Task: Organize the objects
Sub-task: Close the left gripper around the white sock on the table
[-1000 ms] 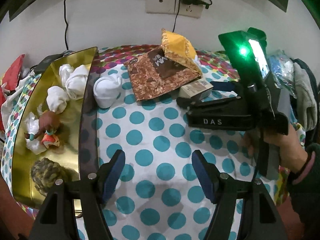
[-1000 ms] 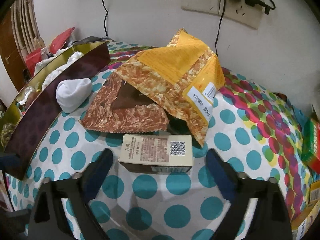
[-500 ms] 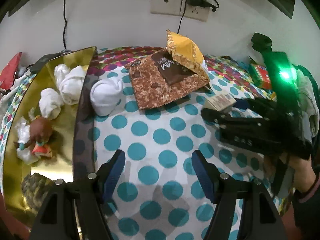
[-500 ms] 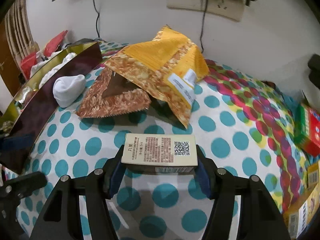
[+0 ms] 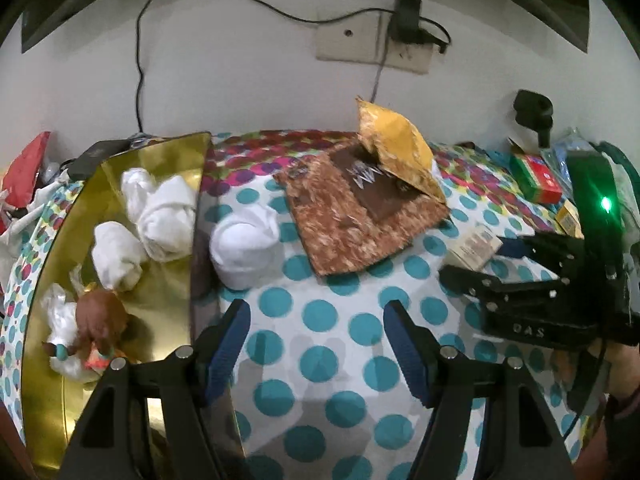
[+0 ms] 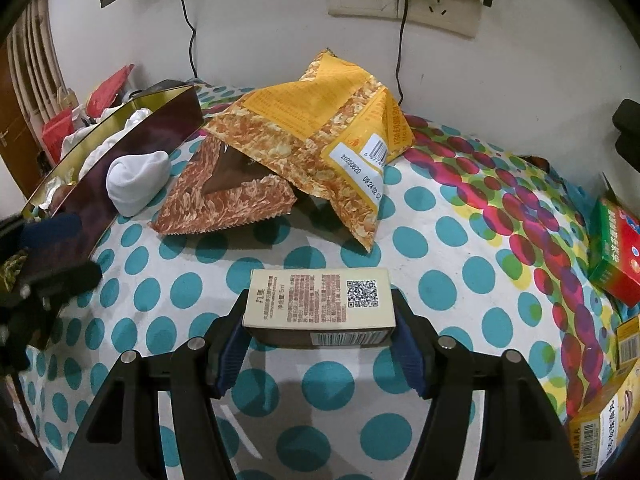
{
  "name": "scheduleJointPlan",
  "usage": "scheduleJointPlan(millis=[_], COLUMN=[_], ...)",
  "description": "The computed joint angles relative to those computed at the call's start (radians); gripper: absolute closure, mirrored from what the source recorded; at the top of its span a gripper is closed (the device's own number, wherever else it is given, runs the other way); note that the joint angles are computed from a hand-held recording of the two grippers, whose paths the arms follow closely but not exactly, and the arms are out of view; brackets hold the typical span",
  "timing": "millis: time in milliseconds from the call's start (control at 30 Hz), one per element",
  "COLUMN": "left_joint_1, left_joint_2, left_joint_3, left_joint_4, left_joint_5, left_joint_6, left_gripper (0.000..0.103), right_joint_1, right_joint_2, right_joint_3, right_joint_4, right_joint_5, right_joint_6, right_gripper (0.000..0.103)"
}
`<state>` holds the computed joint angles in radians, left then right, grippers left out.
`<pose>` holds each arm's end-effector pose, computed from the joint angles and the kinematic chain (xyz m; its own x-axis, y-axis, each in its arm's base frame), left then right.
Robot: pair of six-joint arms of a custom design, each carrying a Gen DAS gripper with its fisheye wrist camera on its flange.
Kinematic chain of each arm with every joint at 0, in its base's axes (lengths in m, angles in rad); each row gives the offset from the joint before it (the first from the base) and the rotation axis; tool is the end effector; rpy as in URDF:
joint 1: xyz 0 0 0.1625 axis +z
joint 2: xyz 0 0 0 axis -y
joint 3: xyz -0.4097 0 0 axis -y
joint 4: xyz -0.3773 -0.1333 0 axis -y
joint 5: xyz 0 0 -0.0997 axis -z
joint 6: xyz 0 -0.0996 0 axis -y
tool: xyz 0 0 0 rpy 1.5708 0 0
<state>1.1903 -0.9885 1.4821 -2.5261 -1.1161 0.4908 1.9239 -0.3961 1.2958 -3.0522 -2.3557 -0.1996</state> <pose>-0.0906 -0.7033 0.2902 -0.6430 0.5259 -0.5568 0.7207 0.6615 -0.2076 0.3131 -0.6675 0.0210 -0.7250 -0.0381 0.6877 -0.4414 0.7921 -0.4215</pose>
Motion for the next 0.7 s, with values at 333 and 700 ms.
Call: scheduleJointPlan(millis=[333, 700], left_joint_1=[0.027, 0.006], left_joint_2=[0.025, 0.115], left_joint_3=[-0.085, -0.163], left_joint_4=[0.036, 0.007], left_joint_5=[0.011, 0.084], left_joint_6=[0.016, 0.000], left_gripper=[0.032, 0.032], right_joint_1=[0.000, -0.003], right_joint_2=[0.001, -0.004], right_joint_3=[-0.004, 0.004], right_joint_4=[0.009, -0.006], right_joint_5=[-0.001, 0.001], right_joint_6=[-0.007, -0.002], right_gripper=[0.036, 0.042])
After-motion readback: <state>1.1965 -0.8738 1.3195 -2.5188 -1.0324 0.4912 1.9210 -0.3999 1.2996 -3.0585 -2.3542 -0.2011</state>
